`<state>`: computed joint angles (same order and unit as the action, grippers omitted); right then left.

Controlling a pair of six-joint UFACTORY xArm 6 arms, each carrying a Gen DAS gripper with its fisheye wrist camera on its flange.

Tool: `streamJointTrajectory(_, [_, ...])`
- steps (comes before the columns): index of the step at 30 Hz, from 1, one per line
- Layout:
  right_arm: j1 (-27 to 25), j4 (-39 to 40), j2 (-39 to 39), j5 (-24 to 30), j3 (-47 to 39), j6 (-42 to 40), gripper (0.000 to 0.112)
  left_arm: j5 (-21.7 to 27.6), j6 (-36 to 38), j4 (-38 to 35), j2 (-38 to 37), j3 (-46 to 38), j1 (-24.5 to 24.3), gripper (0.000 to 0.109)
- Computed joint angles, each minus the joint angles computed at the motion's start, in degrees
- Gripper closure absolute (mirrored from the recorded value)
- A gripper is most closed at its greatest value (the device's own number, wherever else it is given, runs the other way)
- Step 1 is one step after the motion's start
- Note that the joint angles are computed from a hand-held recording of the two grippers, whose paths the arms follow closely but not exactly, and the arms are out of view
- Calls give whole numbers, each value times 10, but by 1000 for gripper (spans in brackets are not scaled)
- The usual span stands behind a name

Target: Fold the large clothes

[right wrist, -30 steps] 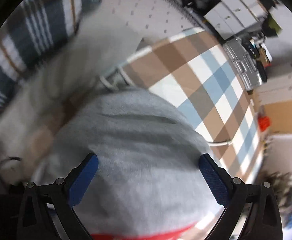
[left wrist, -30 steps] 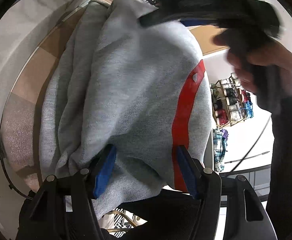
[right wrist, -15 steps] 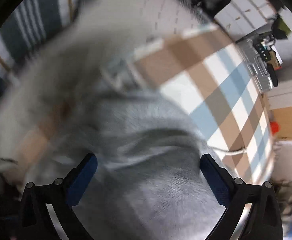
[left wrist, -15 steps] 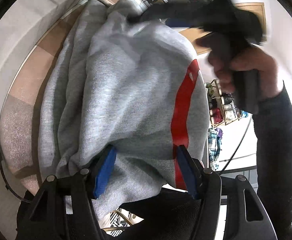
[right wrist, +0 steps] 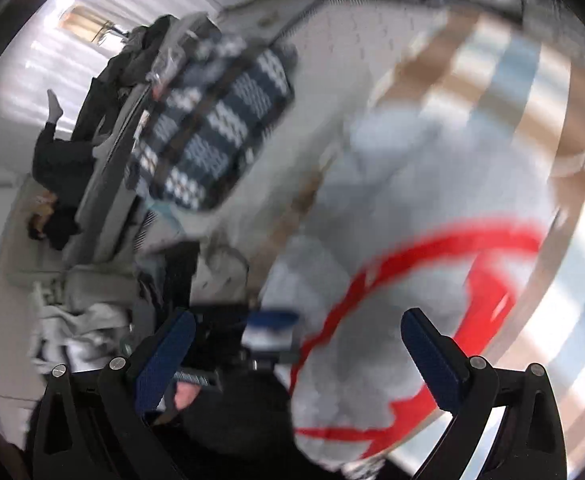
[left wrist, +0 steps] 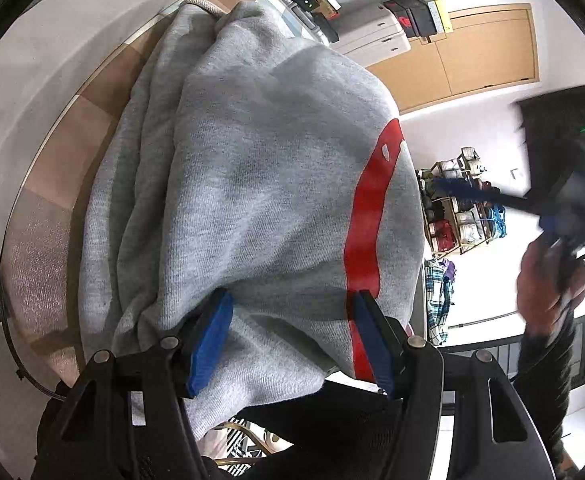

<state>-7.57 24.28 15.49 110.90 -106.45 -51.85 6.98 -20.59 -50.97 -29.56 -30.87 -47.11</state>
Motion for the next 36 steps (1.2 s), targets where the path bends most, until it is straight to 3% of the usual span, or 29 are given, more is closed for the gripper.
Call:
streamJointTrajectory(7, [29, -48, -114, -181, 197, -44, 9, 28, -17, 25, -14, 3, 14, 51])
streamJointTrajectory(11, [21, -17, -164, -250, 265, -71, 9, 74, -110, 119, -53, 14, 33, 51])
streamJointTrajectory(13, [-13, 27, -146, -208, 236, -82, 9, 100, -179, 208, -85, 21, 44, 51])
streamJointTrajectory(15, [-76, 123, -91, -101, 153, -63, 9, 139, -244, 296, -110, 19, 58, 51])
streamJointTrajectory(17, [-131, 208, -58, -53, 115, -41, 9, 158, -272, 328, -118, 16, 66, 49])
streamJointTrajectory(19, [-162, 230, -37, -48, 97, -33, 9, 181, -287, 343, -109, 3, 74, 39])
streamJointTrajectory(25, [-201, 183, 35, -51, 90, -16, 9, 197, -329, 380, -68, -24, 82, 39])
streamJointTrajectory(30, [-186, 162, 40, -57, 150, -30, 9, 207, -342, 386, -75, -21, 85, 39])
streamJointTrajectory(32, [-180, 170, 37, -51, 162, -34, 9, 176, -303, 335, -85, -4, 85, 39])
streamJointTrajectory(36, [-157, 149, 20, -69, 180, -27, 9, 179, -267, 287, -103, 8, 87, 39])
